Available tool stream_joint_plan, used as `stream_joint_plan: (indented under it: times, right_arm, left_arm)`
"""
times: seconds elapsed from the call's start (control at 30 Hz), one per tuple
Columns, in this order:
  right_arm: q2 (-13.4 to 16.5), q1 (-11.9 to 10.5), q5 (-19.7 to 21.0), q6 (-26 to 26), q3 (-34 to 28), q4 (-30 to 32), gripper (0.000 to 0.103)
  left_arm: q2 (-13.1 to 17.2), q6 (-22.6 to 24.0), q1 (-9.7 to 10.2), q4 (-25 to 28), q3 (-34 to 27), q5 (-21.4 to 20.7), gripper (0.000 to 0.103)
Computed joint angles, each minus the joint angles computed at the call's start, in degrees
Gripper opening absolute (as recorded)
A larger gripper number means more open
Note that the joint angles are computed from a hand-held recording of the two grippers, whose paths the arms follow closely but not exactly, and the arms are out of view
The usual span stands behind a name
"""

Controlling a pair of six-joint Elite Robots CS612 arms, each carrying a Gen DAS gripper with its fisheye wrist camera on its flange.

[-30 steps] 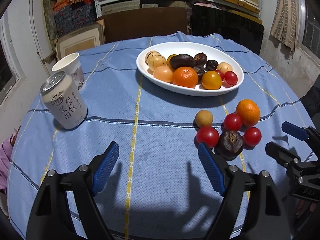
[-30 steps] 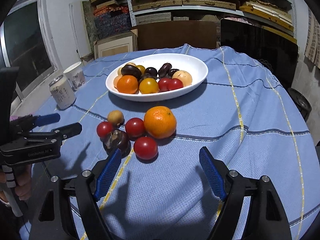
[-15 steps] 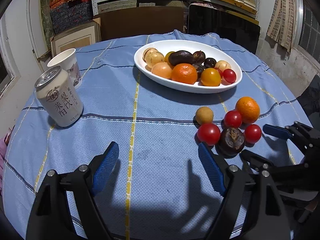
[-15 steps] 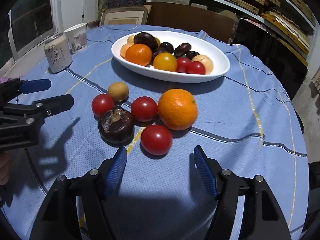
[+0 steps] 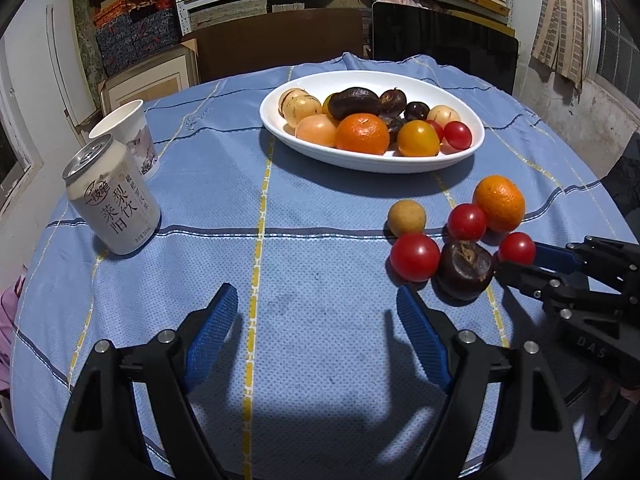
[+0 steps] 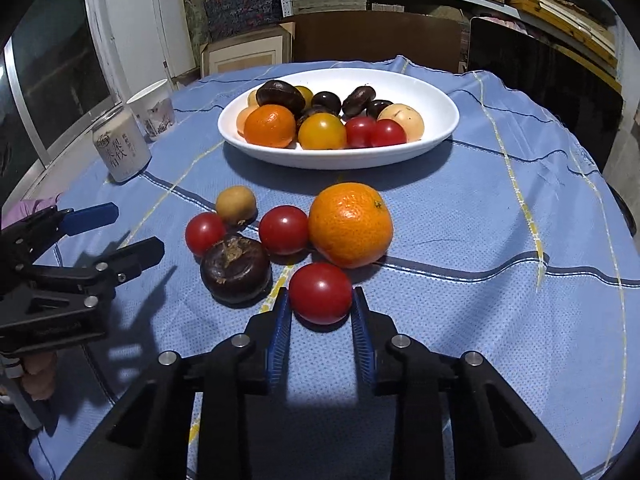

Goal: Organize fruits
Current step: 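Grasp a red tomato with the left gripper while the right grasps another red tomato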

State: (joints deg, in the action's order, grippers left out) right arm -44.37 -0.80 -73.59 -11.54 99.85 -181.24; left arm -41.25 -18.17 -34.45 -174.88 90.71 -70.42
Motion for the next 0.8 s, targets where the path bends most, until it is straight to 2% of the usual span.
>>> stream_joint_plan:
  times: [0.33,0.67,0.8]
  right_arm:
    - [-0.61,-0.42,0.89,0.24,0.69,-1.03,0.031]
    - [-1.32,-1.20,2.82,1.23,1.47,-2.60,0.031]
    - [-1.51,-1.36,3.20,1.51,1.64,-2.64,0.031]
  left_arm:
    - [0.27,0.17,-0.21,0.57,-0.22,0.98,0.079]
    - [-0.52,0.33,-0.73,0.36,0.01,-0.56,0.079]
    - [-0.08,1.60,-0.91,4.76,-1.63,1.33,0.079]
